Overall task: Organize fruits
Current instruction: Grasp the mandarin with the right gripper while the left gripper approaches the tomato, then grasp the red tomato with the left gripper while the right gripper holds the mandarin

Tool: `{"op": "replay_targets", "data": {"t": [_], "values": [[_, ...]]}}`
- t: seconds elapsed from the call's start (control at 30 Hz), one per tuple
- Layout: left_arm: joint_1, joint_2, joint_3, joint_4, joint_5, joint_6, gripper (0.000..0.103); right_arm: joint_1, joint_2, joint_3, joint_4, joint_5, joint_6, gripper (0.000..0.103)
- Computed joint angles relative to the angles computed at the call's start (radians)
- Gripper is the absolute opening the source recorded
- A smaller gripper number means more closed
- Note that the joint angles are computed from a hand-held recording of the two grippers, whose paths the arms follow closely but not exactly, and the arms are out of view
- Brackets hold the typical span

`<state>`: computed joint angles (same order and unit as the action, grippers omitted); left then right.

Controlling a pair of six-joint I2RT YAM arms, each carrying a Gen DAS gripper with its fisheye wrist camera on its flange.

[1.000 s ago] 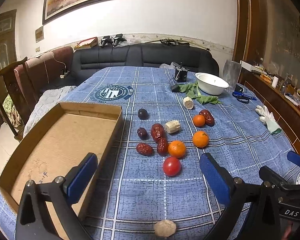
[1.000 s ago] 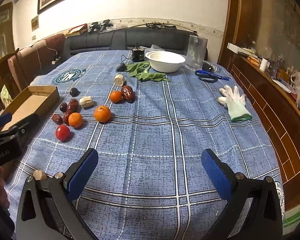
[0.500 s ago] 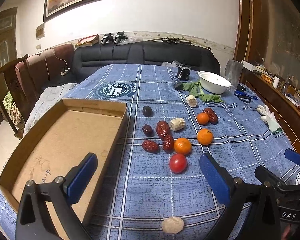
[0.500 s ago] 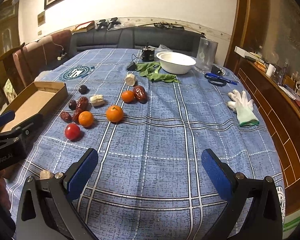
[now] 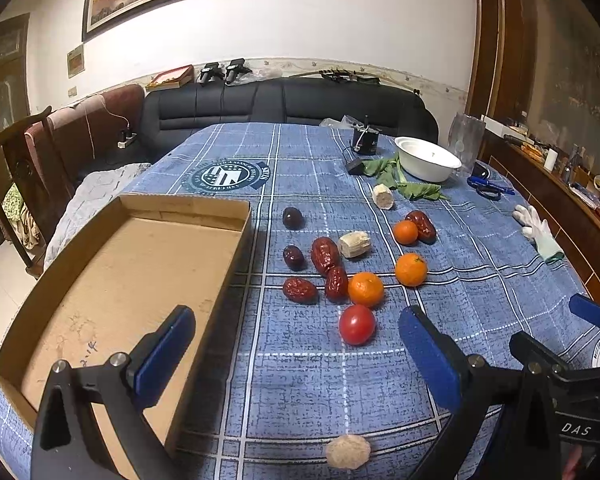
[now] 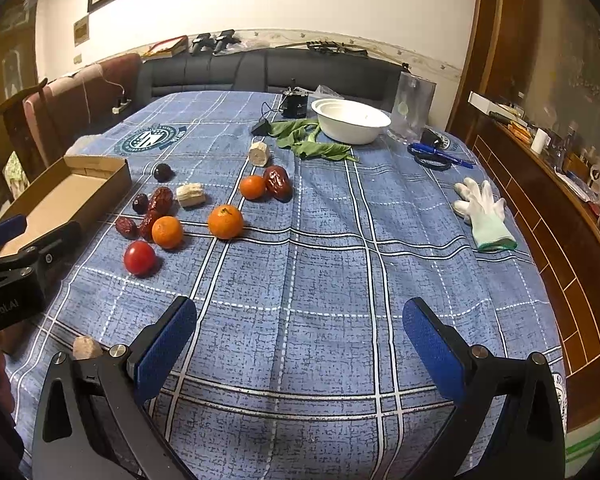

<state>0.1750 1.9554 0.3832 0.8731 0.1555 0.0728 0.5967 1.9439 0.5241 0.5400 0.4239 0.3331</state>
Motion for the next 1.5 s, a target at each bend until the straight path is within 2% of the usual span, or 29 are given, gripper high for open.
{"op": "replay_targets", "data": {"t": [0.1, 0.23, 0.43, 0.5, 0.7, 0.8, 0.87, 0.9, 0.97, 1.1, 1.17, 1.37, 1.43, 1.5], "values": [[0.009, -0.011, 0.002, -0.015, -0.001, 0.018, 0.103, -0.013, 0.009, 0.02, -0.017, -0.019, -0.023, 0.103], [0.023, -0.034, 0.03, -0.086, -0.046, 0.06, 0.103, -0.048, 0.028, 0.083, -0.071, -0.072, -0.063, 0.103], [0.079, -0.061, 0.1, -0.251, -0.027, 0.13, 0.103, -0.117, 0.151, 0.278, -0.162, -0.223, -0.13, 0.102], [0.089, -0.072, 0.107, -0.284, -0.017, 0.151, 0.103, -0.132, 0.198, 0.348, -0.192, -0.264, -0.147, 0.097], [0.084, -0.099, 0.126, -0.38, 0.009, 0.203, 0.103, -0.172, 0.351, 0.593, -0.34, -0.383, -0.187, 0.068], [0.053, -0.1, 0.138, -0.404, 0.005, 0.214, 0.103, -0.189, 0.396, 0.662, -0.387, -0.431, -0.191, 0.06], [0.03, -0.092, 0.15, -0.419, 0.011, 0.218, 0.103, -0.195, 0.417, 0.696, -0.415, -0.461, -0.201, 0.05], [0.017, -0.084, 0.164, -0.438, 0.018, 0.214, 0.103, -0.197, 0.427, 0.71, -0.426, -0.474, -0.21, 0.049], [-0.004, -0.068, 0.197, -0.481, 0.038, 0.208, 0.103, -0.191, 0.434, 0.718, -0.42, -0.478, -0.237, 0.033], [-0.071, -0.015, 0.267, -0.545, 0.048, 0.201, 0.098, -0.197, 0.414, 0.691, -0.405, -0.478, -0.252, 0.033], [-0.095, 0.027, 0.318, -0.596, 0.056, 0.197, 0.089, -0.218, 0.389, 0.646, -0.378, -0.486, -0.253, 0.033], [-0.129, 0.182, 0.501, -0.769, 0.088, 0.161, 0.072, -0.28, 0.298, 0.486, -0.291, -0.47, -0.295, 0.034], [-0.138, 0.215, 0.54, -0.805, 0.075, 0.146, 0.069, -0.298, 0.273, 0.44, -0.268, -0.475, -0.3, 0.034], [-0.153, 0.219, 0.536, -0.788, 0.048, 0.147, 0.064, -0.301, 0.256, 0.408, -0.251, -0.469, -0.3, 0.034]]}}
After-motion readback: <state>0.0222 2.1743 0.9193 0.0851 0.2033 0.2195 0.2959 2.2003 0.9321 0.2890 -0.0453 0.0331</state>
